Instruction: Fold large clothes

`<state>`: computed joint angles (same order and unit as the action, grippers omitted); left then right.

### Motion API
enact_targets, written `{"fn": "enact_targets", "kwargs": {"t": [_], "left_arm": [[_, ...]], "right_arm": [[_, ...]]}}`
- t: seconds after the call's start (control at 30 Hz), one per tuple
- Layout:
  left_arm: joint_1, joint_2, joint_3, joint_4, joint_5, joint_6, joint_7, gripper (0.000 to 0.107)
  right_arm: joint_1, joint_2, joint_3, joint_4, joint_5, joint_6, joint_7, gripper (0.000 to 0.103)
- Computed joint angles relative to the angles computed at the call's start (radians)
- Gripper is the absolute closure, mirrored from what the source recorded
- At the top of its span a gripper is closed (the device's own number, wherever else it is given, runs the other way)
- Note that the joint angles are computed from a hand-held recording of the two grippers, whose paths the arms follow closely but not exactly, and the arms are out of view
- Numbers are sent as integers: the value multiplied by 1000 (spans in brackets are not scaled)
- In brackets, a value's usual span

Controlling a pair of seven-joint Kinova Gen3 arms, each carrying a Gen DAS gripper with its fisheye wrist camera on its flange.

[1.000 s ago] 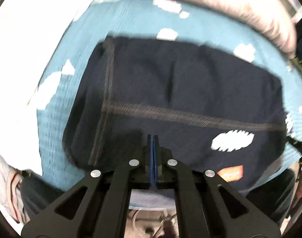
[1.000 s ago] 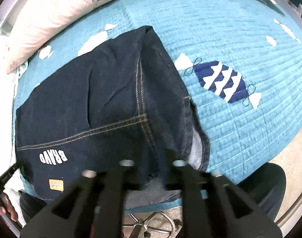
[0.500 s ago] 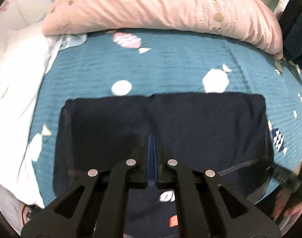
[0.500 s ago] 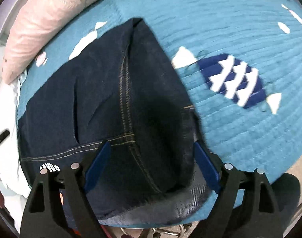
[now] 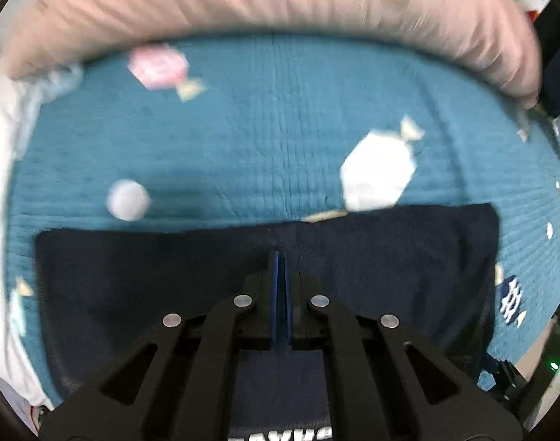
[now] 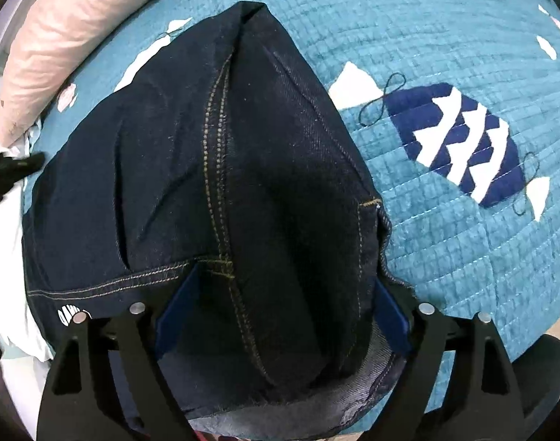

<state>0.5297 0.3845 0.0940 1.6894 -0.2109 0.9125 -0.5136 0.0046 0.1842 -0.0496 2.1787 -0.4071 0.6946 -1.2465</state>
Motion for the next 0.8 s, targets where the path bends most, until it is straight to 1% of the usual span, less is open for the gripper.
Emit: {"fn": "enact_targets", "kwargs": {"t": [0.03,0.1,0.17,0.23,0.27,0.33,0.4,0.47,0.53,0.6,0.63,0.67,0.73,0.8], "left_arm": [[-18,36,-3,9,19,-17,-24,105],[-14,54,-13,11,12,-46,-24,105],[-11,74,-12,-24,9,-10,-33,106],[-12,87,-7,-57,13,35,-59,107],[-12,80,-10,-63,25,47,-65,107],[-45,49,12,-61,85,69,-86,107],[-69,3,37,-31,148,72,-123,107],[-78,-31,54,11,206,76,-138,107],[-76,-46,70,76,244,43,-107,107],[-34,-55,42,135,226,-38,-55,106],[-29,-50,34,148,227,-62,-38,106],[-43,-42,38,149,237,-70,-36,105],[-77,-20,57,118,255,-38,-71,105],[-90,-2,66,68,264,33,-102,106]], "right_arm": [[3,2,-1,1,-8,-2,7,17],[6,5,-4,7,-19,-14,18,14],[12,4,-4,15,-26,-19,31,11],[-4,6,-6,17,-13,-30,13,8],[-18,7,-6,14,4,-34,-11,7],[-24,8,-5,8,20,-27,-32,7],[-13,12,-9,7,6,-25,-13,7],[-16,10,-8,9,12,-29,-20,7],[-15,9,-7,10,14,-31,-22,7],[-24,7,-11,11,18,-39,-34,7],[-24,6,-12,13,17,-42,-35,7],[-22,1,-12,18,17,-43,-33,7],[-32,-1,-10,19,26,-47,-51,7],[-36,-3,-11,20,31,-50,-61,7]]}}
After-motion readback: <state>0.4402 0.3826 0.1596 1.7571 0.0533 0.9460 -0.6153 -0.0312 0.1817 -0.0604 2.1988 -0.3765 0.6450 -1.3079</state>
